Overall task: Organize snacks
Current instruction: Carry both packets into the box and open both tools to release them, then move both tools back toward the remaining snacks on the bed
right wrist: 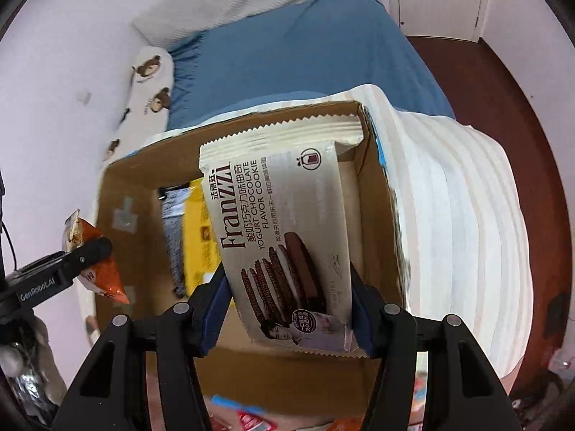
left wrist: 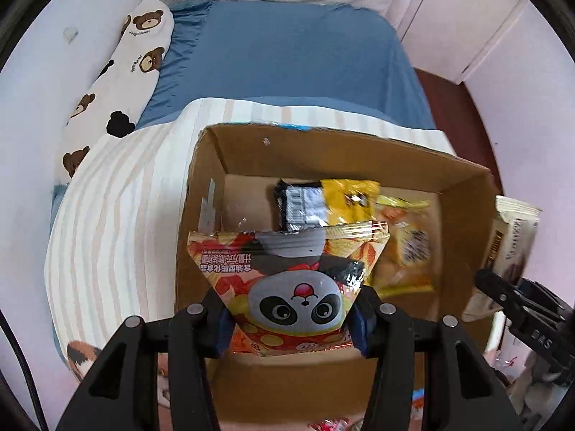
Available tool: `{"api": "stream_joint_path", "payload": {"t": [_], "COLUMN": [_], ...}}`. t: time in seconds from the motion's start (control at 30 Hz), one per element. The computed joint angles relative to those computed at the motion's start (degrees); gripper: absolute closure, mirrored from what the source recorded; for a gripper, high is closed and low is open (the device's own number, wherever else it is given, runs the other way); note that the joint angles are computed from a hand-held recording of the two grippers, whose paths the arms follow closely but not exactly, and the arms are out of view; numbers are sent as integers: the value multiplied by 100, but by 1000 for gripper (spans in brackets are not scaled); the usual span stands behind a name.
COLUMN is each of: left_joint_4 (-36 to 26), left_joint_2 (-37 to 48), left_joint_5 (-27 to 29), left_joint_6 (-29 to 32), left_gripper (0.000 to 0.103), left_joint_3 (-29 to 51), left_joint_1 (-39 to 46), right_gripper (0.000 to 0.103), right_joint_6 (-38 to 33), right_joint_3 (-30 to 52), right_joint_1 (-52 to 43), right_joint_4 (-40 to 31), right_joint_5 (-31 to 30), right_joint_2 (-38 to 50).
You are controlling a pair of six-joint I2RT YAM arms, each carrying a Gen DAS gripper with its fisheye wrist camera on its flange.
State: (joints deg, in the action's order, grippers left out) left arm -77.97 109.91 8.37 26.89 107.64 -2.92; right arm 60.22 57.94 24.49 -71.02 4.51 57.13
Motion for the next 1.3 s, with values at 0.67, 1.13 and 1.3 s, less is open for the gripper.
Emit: {"api": "stream_joint_path", "payload": {"t": [0.67,1.13,1.3], "left_joint_4": [528,1078,1171], "left_joint_2": [545,-1493,-2401], "left_joint_5": [-53,449,728], "left_joint_6": [-151,75,280], "left_gripper": [11,11,11], "left_joint_3": [16,-1933,-2464], "left_joint_1": [-207,189,523], "right_gripper": [8,8,8], "right_joint_6": [-450,1393,2795], "right_joint_3": [-693,-130,359], "right_joint_1": [-786,1797,3332], "right_joint_4": [654,-339,-1094], "right_joint_5": [-399,1022,1700], "right_joint_2": [380,-52,20]}}
